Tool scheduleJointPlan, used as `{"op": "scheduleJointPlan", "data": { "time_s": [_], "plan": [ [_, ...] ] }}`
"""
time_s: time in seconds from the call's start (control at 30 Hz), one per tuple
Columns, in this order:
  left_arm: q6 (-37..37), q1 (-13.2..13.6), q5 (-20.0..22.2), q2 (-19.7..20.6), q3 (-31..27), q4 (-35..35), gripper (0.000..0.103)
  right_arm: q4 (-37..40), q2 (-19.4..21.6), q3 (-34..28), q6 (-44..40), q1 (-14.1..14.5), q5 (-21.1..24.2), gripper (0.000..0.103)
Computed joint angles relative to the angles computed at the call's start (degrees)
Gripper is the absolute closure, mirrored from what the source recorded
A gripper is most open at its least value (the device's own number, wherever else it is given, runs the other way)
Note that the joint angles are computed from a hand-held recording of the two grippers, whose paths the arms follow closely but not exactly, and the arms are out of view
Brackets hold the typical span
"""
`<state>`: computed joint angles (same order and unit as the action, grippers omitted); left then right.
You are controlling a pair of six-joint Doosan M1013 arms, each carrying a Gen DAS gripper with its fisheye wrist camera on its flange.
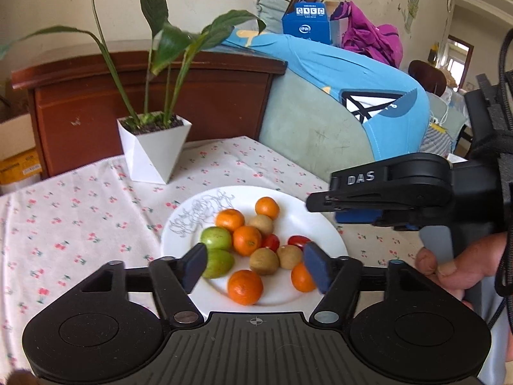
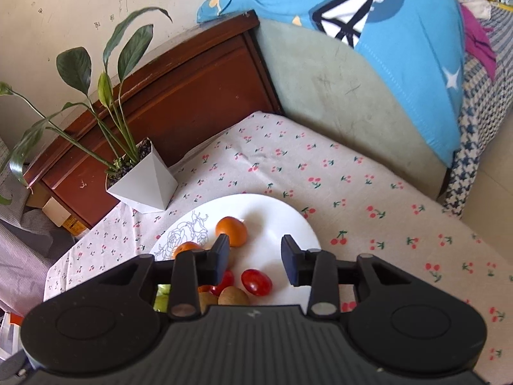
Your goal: Organize fruits
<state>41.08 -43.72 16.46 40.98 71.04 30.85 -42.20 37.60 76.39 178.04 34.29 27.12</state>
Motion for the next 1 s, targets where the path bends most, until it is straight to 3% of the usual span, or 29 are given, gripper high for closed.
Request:
{"op": "scheduleJointPlan", "data": {
  "time_s": [0.1, 0.2, 0.3, 0.4, 0.63, 0.87, 1.0],
  "plan": [
    [3.55, 0.23, 2.69, -0.56, -0.29, -3.25, 0.027, -0.82, -0.69, 0.48, 1.67, 0.48, 1.00, 0.056],
    [4.62, 0.42, 4.90, -0.99, -0.34, -4.66, 0.017, 0.10, -1.17, 0.79, 0.96, 0.97, 2.15, 0.054],
    [6.51, 0.54, 7.58, -1.16, -0.72, -7.24, 0.016, 1.31, -1.41, 0.71, 0.64, 1.55, 4.24, 0.047],
    [8.18, 0.59, 11.17, -0.94, -1.83, -9.85, 0.015, 2.19, -1.89, 1.17, 0.51, 2.00, 4.97, 0.045],
    [8.69, 0.61, 16.87, -0.66, -3.81, -11.09, 0.010, 2.42, -2.81, 1.83, 1.65, 3.39, 8.20, 0.030],
    [7.80, 0.31, 20.55, -0.11, -5.51, -9.49, 0.007, 0.45, -3.39, 2.42, 6.07, 4.25, 10.66, 0.020],
    [8.48, 0.07, 23.15, 0.54, -6.67, -9.41, 0.007, 1.86, -2.81, 1.25, 4.44, 4.33, 12.91, 0.016]
  ]
}}
